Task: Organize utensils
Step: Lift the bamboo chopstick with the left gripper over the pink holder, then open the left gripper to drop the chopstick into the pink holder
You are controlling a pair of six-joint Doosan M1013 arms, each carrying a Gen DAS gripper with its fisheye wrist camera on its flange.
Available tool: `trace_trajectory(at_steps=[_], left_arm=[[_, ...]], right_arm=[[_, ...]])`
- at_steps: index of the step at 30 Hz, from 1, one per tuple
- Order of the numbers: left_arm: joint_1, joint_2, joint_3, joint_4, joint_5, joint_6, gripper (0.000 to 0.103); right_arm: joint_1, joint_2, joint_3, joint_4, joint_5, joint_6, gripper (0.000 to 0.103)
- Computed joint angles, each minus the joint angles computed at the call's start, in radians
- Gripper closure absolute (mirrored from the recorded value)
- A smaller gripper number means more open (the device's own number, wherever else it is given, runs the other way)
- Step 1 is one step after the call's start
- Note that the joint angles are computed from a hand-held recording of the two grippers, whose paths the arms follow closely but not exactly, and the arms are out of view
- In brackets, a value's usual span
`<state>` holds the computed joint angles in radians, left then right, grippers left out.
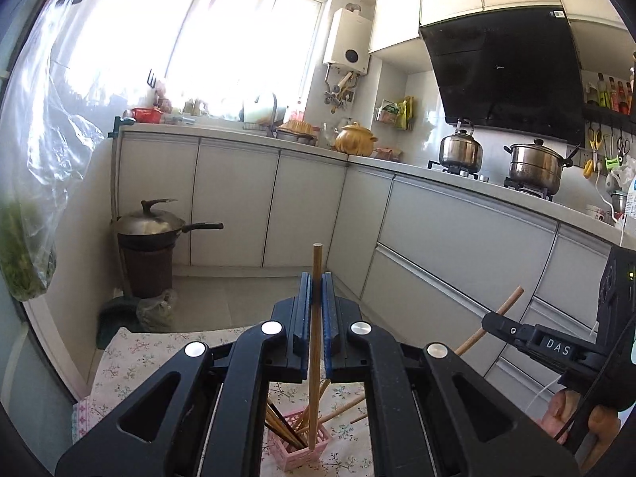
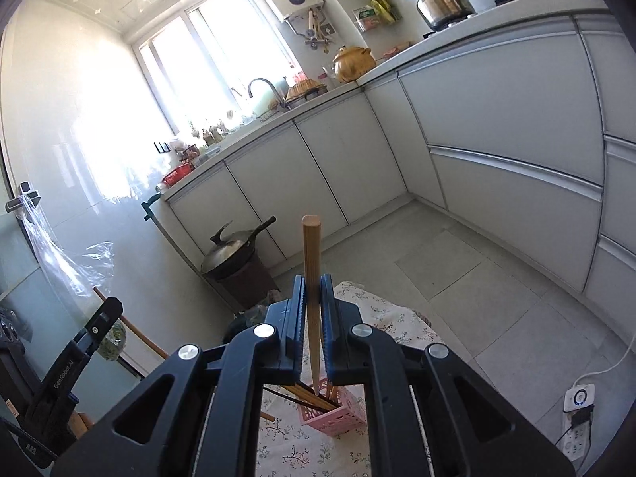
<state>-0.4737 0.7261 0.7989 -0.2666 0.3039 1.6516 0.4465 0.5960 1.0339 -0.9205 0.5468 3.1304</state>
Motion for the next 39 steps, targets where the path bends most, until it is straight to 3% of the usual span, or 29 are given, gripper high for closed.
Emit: trace_trajectory(at_steps=[13, 15, 18, 20, 21, 23, 27, 32, 39], left_arm=[[-0.013, 0.119, -0.16, 0.172, 0.11, -0.189, 0.099], [-0.014, 0.144, -0.201, 0.177, 0.156, -0.195, 0.097], [-0.014, 0.158, -0.23, 0.262, 0.199, -0.308, 0.096], [-0.012, 0.134, -0.189, 0.303, 0.157, -0.353, 0.087], [-0.011, 0.123, -0.172, 0.32, 0.137, -0.375, 0.074], [-0.007, 0.092, -0.117, 0.372, 0.08, -0.439, 0.059], [-0.002, 0.048, -0.048, 0.475, 0.019, -0.55, 0.056], [0.005, 0.029, -0.02, 0.567, 0.006, -0.652, 0.047], [0.009, 0.042, -0.041, 0.581, 0.06, -0.67, 0.045]], right_arm=[[-0.017, 0.031, -0.04, 0.096, 0.027, -0.086, 0.095], [-0.017, 0.03, -0.04, 0.099, 0.026, -0.088, 0.095], [-0.018, 0.031, -0.043, 0.108, 0.019, -0.091, 0.095], [-0.017, 0.032, -0.047, 0.108, 0.015, -0.089, 0.095], [-0.017, 0.034, -0.05, 0.107, 0.014, -0.09, 0.095], [-0.015, 0.039, -0.057, 0.106, 0.015, -0.091, 0.095], [-0.013, 0.057, -0.084, 0.129, 0.024, -0.12, 0.095], [-0.007, 0.1, -0.148, 0.166, 0.064, -0.181, 0.095], [-0.008, 0.19, -0.274, 0.263, 0.138, -0.298, 0.092]])
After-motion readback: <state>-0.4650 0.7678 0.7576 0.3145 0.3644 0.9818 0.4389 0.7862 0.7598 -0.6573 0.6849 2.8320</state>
